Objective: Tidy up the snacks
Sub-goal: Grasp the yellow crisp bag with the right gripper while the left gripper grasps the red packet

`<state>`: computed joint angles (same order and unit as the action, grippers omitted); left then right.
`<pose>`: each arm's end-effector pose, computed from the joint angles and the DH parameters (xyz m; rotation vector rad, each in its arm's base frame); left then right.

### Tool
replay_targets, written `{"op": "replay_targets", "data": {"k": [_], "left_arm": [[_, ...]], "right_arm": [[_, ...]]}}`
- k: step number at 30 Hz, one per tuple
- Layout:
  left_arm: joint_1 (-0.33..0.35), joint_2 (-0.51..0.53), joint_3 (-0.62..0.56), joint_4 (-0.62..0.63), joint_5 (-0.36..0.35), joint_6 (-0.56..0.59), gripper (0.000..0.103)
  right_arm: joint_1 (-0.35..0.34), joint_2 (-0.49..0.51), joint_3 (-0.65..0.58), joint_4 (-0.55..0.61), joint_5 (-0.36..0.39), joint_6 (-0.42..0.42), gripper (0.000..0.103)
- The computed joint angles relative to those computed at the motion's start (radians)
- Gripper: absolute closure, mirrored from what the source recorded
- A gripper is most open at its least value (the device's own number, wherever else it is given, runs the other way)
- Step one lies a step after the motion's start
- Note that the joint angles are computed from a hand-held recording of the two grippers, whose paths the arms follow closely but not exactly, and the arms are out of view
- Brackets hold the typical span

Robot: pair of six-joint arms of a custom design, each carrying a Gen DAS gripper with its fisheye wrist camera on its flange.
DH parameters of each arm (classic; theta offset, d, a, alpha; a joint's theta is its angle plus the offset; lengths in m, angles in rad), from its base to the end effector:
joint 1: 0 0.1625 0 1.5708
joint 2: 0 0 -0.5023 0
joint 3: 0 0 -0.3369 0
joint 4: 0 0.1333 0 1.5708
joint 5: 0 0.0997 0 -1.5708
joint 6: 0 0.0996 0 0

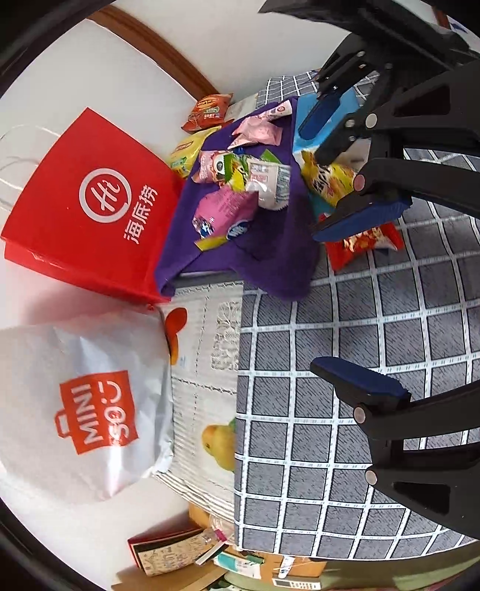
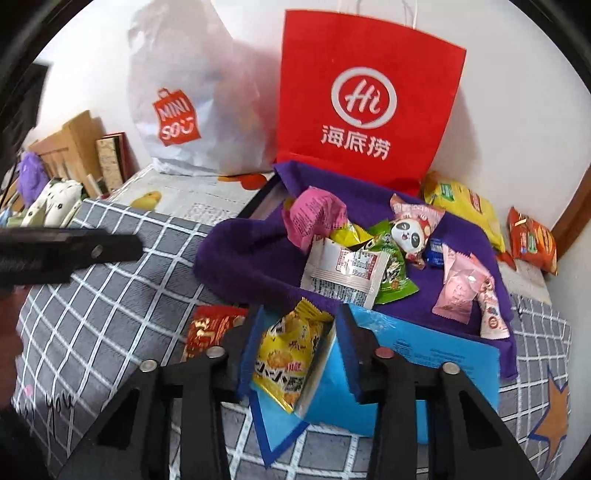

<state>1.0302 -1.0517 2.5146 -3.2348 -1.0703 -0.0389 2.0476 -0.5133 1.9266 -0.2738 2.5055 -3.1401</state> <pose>-0.0509 -0.4367 0.1980 0.5989 2.6158 -0.4553 0.2421 -0.3528 -0.0190 0.2847 -2.2199 0.7393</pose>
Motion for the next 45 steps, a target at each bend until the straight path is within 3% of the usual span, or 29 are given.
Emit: {"op": "replay_targets", "data": {"k": [6, 9, 10, 11, 14, 21, 25, 31, 38, 41, 45], "left_arm": [[0.038, 0.002, -0.003, -0.001, -0.041, 0.012, 0.041], [0.039, -0.004, 0.006, -0.006, -0.043, 0.014, 0.041], [0.038, -0.007, 0.009, -0.007, -0.043, 0.017, 0.041], [0.037, -0.011, 0.012, -0.007, -0.041, 0.019, 0.041], [0.034, -0.022, 0.022, -0.007, -0.037, 0.017, 0.041], [0.003, -0.032, 0.053, -0.002, -0.024, -0.020, 0.041], [-0.029, 0.001, 0.096, -0.052, -0.024, -0.033, 0.041], [-0.061, 0.117, 0.134, -0.158, -0.035, -0.059, 0.041], [-0.086, 0.301, 0.139, -0.273, 0.056, -0.101, 0.044], [-0.097, 0.356, 0.165, -0.365, 0.092, -0.101, 0.062], [-0.124, 0.359, 0.206, -0.409, 0.083, -0.094, 0.064]], "right_arm": [[-0.027, 0.039, -0.053, 0.055, 0.015, 0.036, 0.071], [-0.032, 0.061, -0.076, 0.075, 0.037, 0.044, 0.085], [-0.031, 0.060, -0.074, 0.070, 0.035, 0.043, 0.086], [-0.032, 0.056, -0.071, 0.073, 0.024, 0.049, 0.094], [-0.024, 0.026, -0.042, 0.062, -0.021, 0.077, 0.094], [0.084, -0.048, 0.047, 0.011, -0.018, 0.099, 0.095], [0.165, -0.077, 0.111, 0.020, 0.048, 0.141, 0.094], [0.213, -0.076, 0.240, 0.024, 0.131, 0.215, 0.094], [0.137, -0.104, 0.425, -0.168, 0.104, 0.230, 0.094], [0.088, -0.129, 0.493, -0.301, 0.062, 0.153, 0.094], [0.004, -0.153, 0.543, -0.414, -0.009, 0.053, 0.093]]}}
